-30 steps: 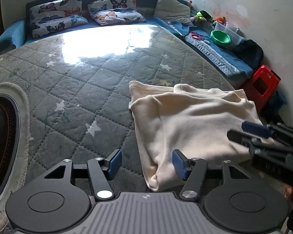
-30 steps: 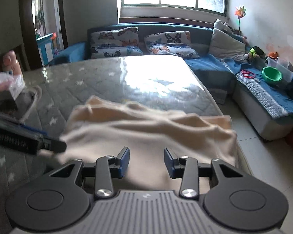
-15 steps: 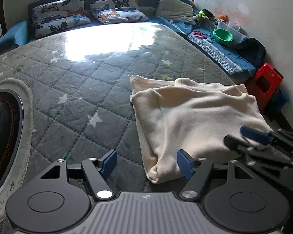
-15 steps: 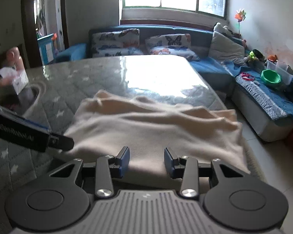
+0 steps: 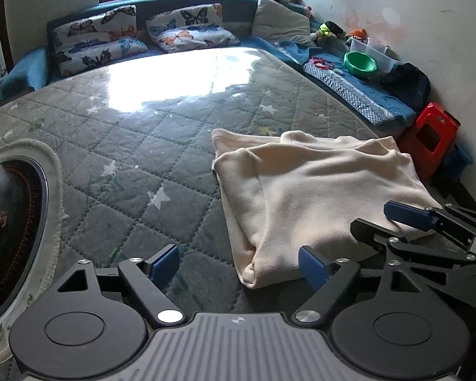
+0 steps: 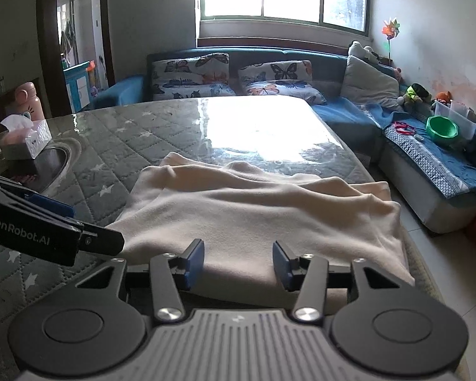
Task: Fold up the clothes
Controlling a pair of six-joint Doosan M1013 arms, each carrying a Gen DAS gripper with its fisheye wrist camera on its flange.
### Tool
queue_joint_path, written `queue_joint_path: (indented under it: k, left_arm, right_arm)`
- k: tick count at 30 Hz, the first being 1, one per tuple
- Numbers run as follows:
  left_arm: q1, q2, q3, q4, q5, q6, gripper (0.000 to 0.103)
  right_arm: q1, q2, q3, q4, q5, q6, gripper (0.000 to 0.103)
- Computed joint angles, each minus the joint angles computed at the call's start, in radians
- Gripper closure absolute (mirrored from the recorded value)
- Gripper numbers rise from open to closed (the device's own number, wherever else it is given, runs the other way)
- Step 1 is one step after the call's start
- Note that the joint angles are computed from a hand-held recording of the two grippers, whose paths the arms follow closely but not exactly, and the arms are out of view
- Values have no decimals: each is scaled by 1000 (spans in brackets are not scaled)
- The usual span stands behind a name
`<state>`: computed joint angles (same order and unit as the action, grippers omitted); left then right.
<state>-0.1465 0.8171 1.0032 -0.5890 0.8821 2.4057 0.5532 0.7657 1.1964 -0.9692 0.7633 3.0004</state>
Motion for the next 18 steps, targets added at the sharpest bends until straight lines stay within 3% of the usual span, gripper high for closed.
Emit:
queue_joint_path:
  k: [4,9,18]
  left_arm:
    - [3,-15,29,-39,-40,45,5]
    - [8,-29,54,-95,-64,105,0]
    - [13,-40,76,-126,-71,124,0]
  right_arm:
    - [4,-4,6,-6,-4,6,47]
    - [9,-8,11,-15,-7,13,44]
    - [24,-16,19,-60,6,43,31]
